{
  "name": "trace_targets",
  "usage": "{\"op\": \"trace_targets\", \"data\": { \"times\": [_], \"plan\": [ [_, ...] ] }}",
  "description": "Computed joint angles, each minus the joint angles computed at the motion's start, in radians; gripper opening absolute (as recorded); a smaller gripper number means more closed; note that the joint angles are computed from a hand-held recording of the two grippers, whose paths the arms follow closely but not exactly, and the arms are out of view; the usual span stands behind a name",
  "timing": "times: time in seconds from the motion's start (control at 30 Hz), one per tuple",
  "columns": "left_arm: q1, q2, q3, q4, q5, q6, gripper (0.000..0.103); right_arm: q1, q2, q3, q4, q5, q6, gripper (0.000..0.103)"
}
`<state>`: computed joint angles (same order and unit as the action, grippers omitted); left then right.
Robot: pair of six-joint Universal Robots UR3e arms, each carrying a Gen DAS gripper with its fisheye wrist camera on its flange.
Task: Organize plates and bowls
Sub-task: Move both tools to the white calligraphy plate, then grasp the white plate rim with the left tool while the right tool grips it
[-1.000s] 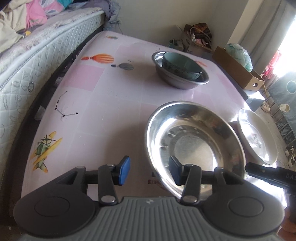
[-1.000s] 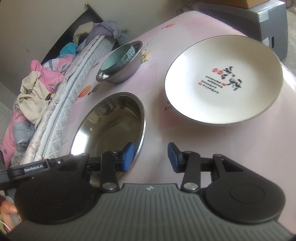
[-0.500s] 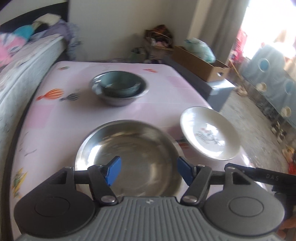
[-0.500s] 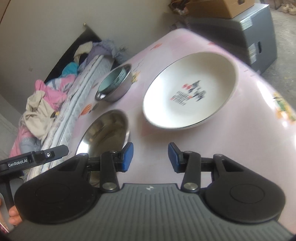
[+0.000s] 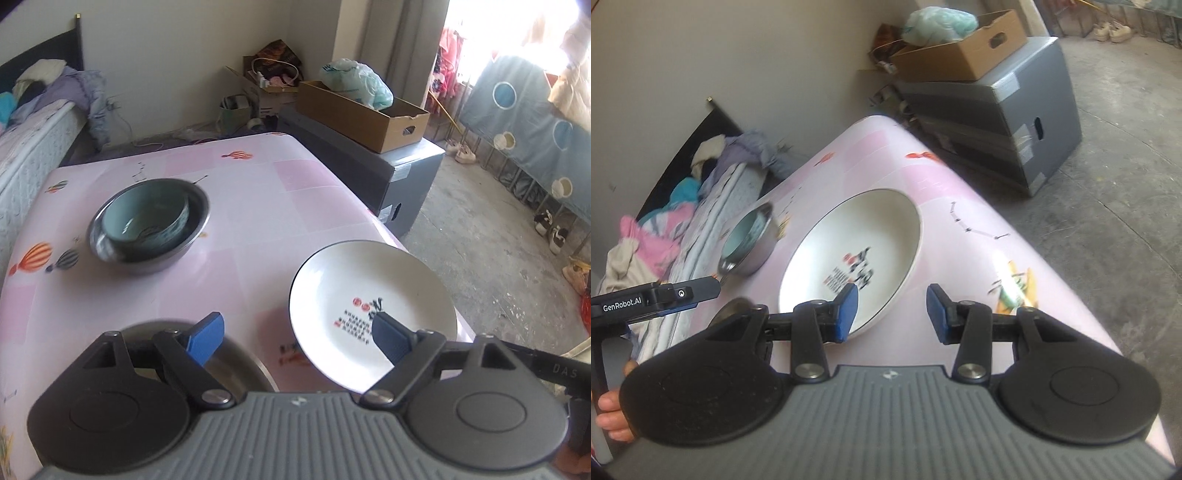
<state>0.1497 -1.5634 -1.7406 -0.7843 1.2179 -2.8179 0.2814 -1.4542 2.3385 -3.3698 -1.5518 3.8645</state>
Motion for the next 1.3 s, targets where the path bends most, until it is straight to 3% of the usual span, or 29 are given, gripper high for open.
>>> {"op": "trace_targets", "data": {
  "times": [0.33, 0.47, 0.67, 0.83, 1.07, 1.3],
  "plan": [
    [-0.077, -0.382, 0.442, -0.174, 0.044, 0.012, 0.071, -0.055, 0.182, -0.122, -0.025, 0.040, 0.012, 0.039],
    [-0.107, -0.510, 0.589, -0.242, 0.081, 0.017, 0.056, -0.062, 0.241, -0.172, -0.017, 0.052, 0.014, 0.036],
    [-0.135, -0.590, 0.662, -0.294, 0.091, 0.020, 0.032, -0.065, 0.295, -0.210, -0.014, 0.064, 0.011, 0.021],
    [-0.149, -0.567, 0.609, -0.241, 0.125, 0.018, 0.029, -0.066, 0.319, -0.238, -0.014, 0.082, -0.004, 0.012],
    [-0.144, -0.539, 0.587, -0.273, 0.121, 0.077, 0.029, -0.081, 0.335, -0.266, 0.010, 0.094, -0.015, 0.010],
    [-0.175, -0.626, 0.709, -0.353, 0.167, 0.063, 0.031, -0.089, 0.342, -0.258, -0.004, 0.110, -0.023, 0.010]
  ]
}}
